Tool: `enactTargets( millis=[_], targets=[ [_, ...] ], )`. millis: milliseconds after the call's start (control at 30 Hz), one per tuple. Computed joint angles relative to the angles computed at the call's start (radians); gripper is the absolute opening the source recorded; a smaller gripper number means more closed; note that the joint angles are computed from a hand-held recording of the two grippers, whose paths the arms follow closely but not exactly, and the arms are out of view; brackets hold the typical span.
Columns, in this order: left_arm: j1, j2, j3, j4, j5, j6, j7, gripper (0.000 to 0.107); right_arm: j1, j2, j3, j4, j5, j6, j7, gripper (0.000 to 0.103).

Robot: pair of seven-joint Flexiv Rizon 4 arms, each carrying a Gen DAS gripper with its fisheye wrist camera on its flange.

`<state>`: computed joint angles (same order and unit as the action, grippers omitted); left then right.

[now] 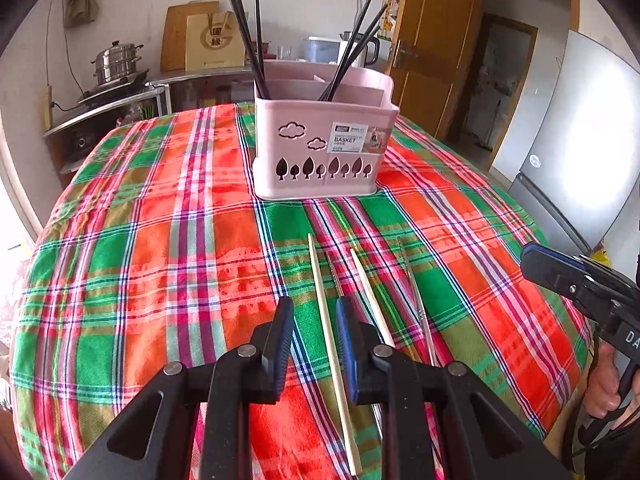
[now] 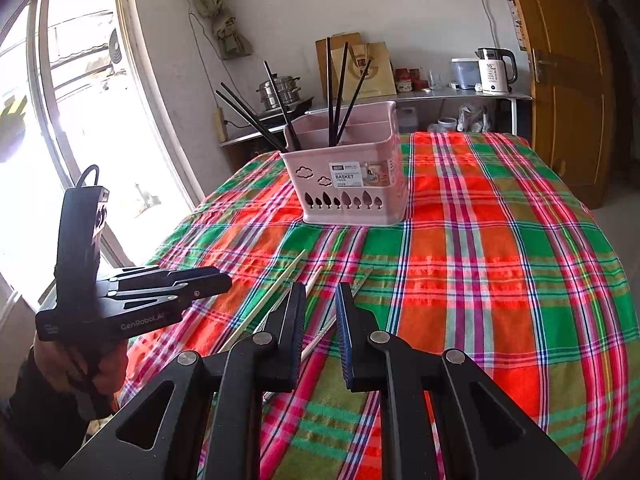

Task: Organize utensils
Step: 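Move both open tools back down to the chopsticks on the cloth, then close the left tool on a wooden chopstick while the right tool grasps another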

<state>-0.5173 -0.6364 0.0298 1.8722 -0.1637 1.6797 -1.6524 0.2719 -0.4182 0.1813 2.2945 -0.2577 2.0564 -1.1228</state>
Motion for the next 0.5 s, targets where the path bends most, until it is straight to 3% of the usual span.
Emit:
enactTargets(
  millis=[267,500],
  targets=[
    [0.064,-0.075,-0.062,-0.099,-0.004,-0.100,0.020,0.021,-0.059,-0.042,0.046,-0.033,-0.086,-0.022,0.046,0.016],
    [0.028,-0.104,-0.011,-0.161,0.024,-0.169,-0.008,0.021,-0.074,-0.051,0.051,-0.041,-0.112,-0.027,0.066,0.016]
  ],
)
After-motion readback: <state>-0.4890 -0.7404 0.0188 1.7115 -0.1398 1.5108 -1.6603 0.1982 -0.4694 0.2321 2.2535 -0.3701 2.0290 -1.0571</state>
